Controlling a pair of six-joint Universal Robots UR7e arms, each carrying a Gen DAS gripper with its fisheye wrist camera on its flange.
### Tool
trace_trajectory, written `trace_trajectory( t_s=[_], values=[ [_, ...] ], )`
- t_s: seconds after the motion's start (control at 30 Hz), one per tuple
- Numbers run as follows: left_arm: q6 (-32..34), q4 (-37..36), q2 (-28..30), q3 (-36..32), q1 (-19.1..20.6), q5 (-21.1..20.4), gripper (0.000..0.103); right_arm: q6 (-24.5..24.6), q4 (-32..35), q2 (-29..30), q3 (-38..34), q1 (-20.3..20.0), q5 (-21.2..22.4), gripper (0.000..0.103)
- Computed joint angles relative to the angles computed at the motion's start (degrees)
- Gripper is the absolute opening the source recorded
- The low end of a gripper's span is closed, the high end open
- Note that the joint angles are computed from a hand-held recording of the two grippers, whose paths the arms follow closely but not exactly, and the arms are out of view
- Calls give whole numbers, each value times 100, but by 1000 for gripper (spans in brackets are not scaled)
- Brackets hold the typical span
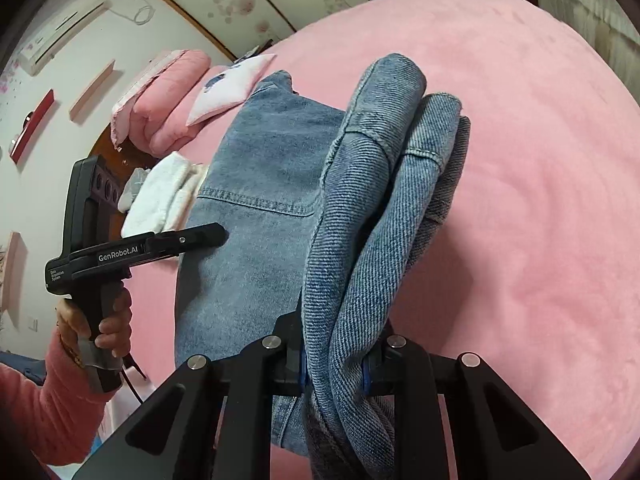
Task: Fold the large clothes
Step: 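Carry the bundle with the right gripper onto the folded clothes stack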
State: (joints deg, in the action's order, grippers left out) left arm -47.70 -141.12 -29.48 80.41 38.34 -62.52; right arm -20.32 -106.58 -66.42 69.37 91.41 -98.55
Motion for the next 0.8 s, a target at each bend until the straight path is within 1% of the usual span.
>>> trace_trajectory(
  t_s=[0.13,0.17,0.23,0.3,0.37,0.4,0.47,0.5,0.53,0.67,0.7,0.77,0.8],
  values=[
    [-7,570,-1019,594,24,336,37,282,-333,3,388,367,156,18],
    [-12,766,-1314,744,23,483,37,328,-416,38,456,451,210,18],
    [-25,1203,-1750,839,64,705,37,427,-584,198,547,659,400,18],
    [15,1613,-2174,902,142,903,37,423,-811,392,607,864,581,18],
    [58,2161,-2731,966,239,1184,37,512,-1008,680,544,1068,821,18],
    [86,2332,-2915,970,284,1275,37,525,-1077,787,504,1134,898,18],
    [72,2894,-3351,869,382,1650,37,508,-1332,1197,312,1340,1200,18],
    [77,3086,-3476,822,414,1771,37,526,-1403,1413,167,1422,1330,18],
    [94,3406,-3639,692,479,1987,37,532,-1449,1556,65,1473,1421,18],
    [406,4091,-4141,270,801,2635,37,401,-1684,2583,-806,1786,1896,18],
    [494,4144,-4183,200,864,2731,37,407,-1736,2751,-935,1813,1997,18],
    [962,4030,-4314,81,1127,2895,37,534,-1819,3333,-1453,1873,2255,18],
    [1261,3731,-4346,106,1303,2940,38,541,-1834,3463,-1560,1874,2272,18]
  ],
)
